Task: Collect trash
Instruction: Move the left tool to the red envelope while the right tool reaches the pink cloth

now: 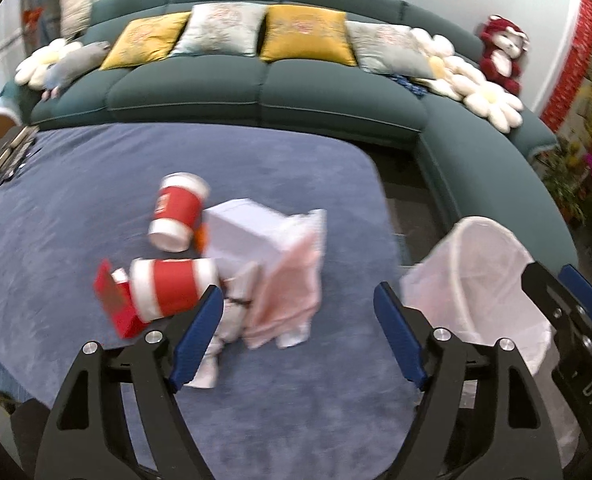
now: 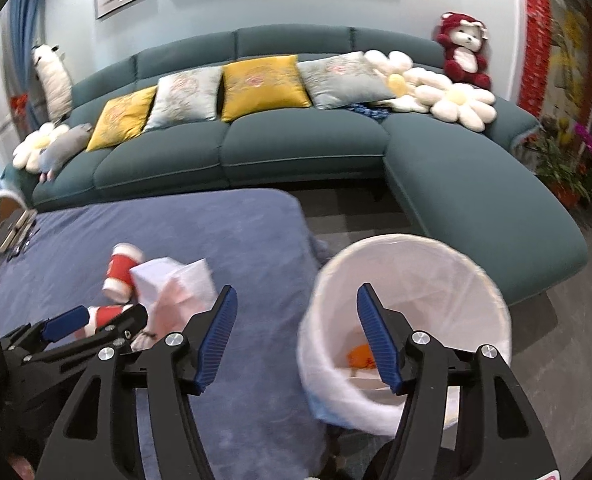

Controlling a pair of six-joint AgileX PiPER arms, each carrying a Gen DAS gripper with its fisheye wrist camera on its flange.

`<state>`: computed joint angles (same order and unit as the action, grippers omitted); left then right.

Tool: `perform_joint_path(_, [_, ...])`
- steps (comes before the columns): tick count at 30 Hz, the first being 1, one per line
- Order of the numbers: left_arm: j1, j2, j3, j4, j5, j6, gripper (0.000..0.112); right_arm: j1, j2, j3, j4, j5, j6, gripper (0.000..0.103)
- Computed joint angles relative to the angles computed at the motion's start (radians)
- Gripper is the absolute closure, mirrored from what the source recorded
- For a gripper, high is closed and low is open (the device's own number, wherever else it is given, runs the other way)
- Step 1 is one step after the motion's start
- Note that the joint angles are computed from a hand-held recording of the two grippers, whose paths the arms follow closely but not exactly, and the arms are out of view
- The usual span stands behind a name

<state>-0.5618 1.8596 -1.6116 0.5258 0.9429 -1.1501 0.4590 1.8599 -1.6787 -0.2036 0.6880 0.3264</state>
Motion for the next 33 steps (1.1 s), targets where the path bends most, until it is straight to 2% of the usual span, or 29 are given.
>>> perform_joint_path(10, [0.13,-0.169,0.359,0.029,-0.083,-0.137,0.033,0.132,0.074,-0.043,-0.028,0.049,0.047,0.042])
perform_joint_path(18, [0.258,-0.225,0.559,0.001,-0.206,-0.198,0.033,0.183,0.193,-0.146,-0.041,0.095,0.063,0.042])
perform_joint_path(21, [0.299,-0.223,0.598,-0.015,-0.245,-0.202,0.028,0.19,0.25,-0.204,-0.029,0.115,0.057,0.042])
perform_joint_path(27, [0.351,-0.2,0.635,-0.017,-0.322,-0.185,0.024,0.208,0.373,-0.339,0.009,0.167,0.046,0.042])
perform_joint_path(33, [0.407,-0.118,0.58,-0.089,-0.35,-0.106,0.023,0.224,0.485,-0.483,0.025,0.222,0.052,0.042])
